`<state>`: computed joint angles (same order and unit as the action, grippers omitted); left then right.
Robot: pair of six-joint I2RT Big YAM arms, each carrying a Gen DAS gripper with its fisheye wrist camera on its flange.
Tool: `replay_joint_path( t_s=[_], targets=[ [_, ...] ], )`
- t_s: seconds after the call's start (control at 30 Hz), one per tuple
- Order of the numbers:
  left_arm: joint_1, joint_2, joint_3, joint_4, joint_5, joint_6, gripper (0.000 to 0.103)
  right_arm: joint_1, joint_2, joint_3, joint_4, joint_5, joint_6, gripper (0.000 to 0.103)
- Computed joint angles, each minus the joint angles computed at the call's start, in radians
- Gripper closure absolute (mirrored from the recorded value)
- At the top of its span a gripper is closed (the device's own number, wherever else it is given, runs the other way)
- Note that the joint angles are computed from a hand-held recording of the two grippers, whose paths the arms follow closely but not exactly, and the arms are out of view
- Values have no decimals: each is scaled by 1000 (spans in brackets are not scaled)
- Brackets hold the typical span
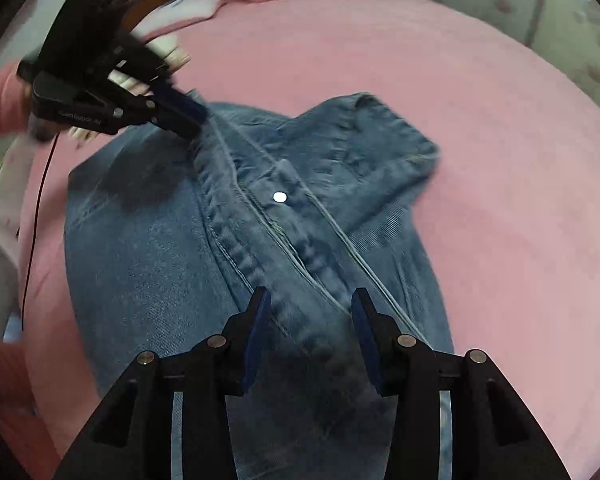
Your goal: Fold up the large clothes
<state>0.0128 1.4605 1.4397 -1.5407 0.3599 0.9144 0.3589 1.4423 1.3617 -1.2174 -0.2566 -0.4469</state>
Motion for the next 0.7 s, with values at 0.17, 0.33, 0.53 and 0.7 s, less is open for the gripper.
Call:
replay_joint_path(
  t_s=[0.17,0.33,0.53,0.7],
  targets=[
    [-43,3,-5,-21,-45,120,63,52,68,12,23,36,-66,61],
    [-98,53,3,-9,-128,123,63,47,101,40,7,-13,-89,71],
    [-86,115,61,-105,-88,155,96,57,107,67,-75,3,-163,96],
    [-74,47,-16,-76,-116,282,103,56,60,31,10,31,-134,98]
  ],
)
